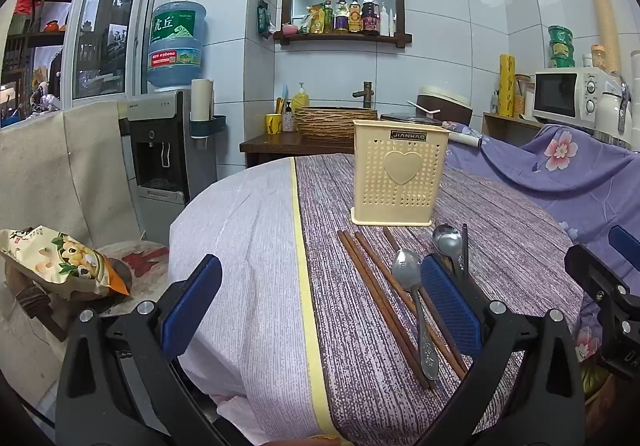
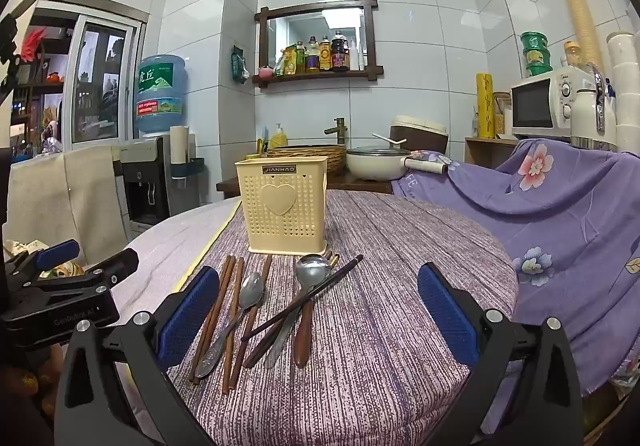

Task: Organize utensils

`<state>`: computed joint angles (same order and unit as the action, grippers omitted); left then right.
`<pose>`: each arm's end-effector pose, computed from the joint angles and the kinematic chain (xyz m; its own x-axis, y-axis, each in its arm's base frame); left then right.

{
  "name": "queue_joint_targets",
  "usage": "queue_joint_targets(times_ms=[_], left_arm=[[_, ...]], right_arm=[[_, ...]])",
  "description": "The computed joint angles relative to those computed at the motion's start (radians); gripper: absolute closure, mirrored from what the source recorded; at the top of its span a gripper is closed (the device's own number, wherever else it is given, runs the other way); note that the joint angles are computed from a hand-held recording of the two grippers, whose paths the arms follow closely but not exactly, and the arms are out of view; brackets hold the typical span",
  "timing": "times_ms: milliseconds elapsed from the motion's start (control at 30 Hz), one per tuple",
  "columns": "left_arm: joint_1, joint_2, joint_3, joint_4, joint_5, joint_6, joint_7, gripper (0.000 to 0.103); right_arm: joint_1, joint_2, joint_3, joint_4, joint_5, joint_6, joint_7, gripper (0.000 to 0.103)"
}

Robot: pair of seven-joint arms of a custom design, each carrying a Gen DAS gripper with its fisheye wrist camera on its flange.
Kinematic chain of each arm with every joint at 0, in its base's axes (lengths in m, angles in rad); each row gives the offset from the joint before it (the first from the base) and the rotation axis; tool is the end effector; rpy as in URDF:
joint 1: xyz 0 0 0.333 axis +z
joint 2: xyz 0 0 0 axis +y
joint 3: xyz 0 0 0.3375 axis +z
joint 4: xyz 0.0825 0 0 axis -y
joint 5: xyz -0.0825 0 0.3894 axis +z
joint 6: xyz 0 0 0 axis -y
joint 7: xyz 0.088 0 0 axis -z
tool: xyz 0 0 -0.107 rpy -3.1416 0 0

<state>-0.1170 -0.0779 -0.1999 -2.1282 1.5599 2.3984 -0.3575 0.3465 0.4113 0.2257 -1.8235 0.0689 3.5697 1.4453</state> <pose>0.5361 -0.1703 0.5048 0.4778 -0.8784 0.0130 -0.2900 -0.1716 -0.9415 0.6000 0.3434 0.4997 0.5143 -0.8574 -0.0220 -0.2058 -0.0985 -0.9736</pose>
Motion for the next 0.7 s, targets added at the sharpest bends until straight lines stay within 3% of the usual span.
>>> queue_joint_targets(times_ms=[700], left_arm=[[0.003, -0.004, 0.004, 0.004, -0.008, 0.012, 0.013, 0.005]], right_arm=[[-0.004, 0.001, 0.004, 0.001, -0.007, -0.002, 0.008, 0.006]])
